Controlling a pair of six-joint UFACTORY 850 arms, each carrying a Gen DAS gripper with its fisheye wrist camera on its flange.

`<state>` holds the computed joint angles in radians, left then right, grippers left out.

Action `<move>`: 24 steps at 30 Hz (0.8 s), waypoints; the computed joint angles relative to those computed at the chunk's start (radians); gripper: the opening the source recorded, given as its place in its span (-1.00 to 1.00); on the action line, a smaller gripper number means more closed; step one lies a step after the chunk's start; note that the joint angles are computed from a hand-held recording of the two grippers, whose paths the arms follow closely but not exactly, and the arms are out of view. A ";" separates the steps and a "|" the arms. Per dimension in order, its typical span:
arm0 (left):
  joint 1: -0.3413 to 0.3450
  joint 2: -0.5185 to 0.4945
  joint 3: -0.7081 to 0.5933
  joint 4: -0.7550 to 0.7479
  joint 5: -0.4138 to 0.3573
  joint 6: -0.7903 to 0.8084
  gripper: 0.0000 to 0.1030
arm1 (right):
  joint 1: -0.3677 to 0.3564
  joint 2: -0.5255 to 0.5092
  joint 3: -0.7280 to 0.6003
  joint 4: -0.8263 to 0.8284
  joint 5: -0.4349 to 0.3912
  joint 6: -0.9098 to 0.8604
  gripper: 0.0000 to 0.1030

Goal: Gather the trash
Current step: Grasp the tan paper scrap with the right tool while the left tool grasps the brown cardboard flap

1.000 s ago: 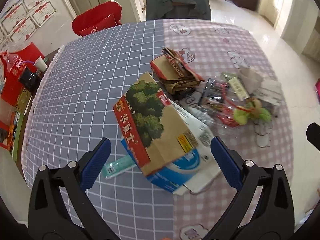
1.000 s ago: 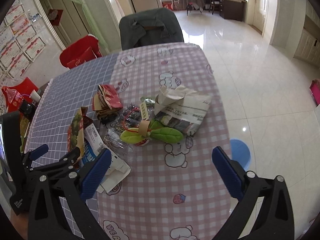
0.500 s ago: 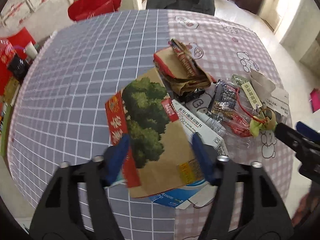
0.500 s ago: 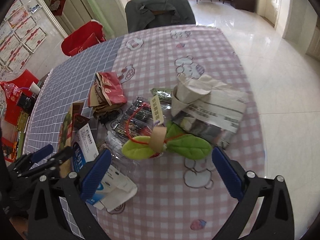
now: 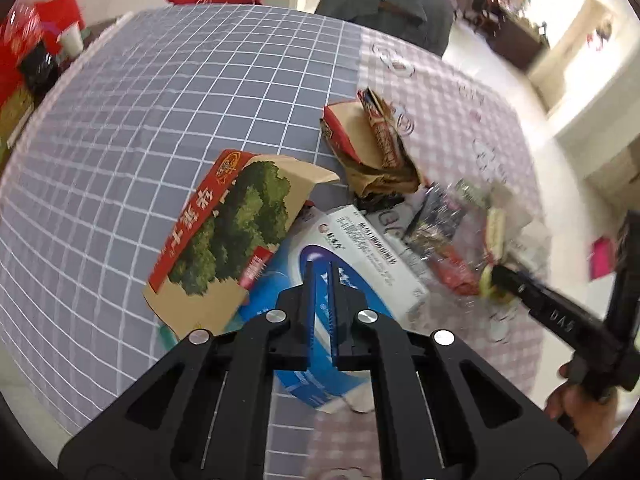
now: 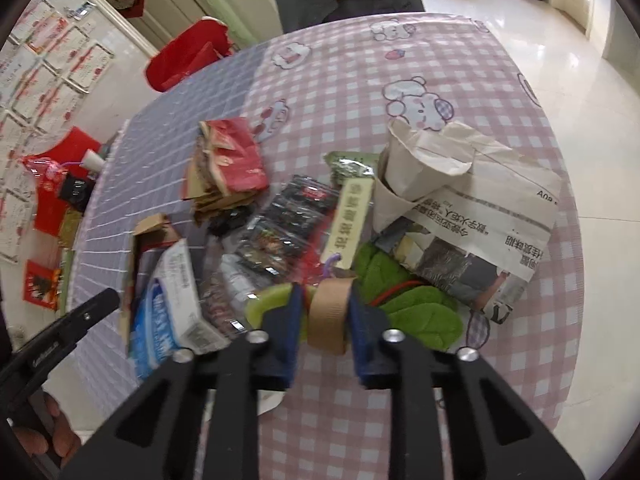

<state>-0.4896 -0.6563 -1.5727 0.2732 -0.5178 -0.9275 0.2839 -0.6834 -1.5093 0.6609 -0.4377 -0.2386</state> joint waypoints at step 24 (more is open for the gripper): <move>0.001 -0.182 -0.202 0.291 -0.284 -0.074 0.20 | 0.034 0.002 -0.061 0.186 0.002 -0.188 -0.73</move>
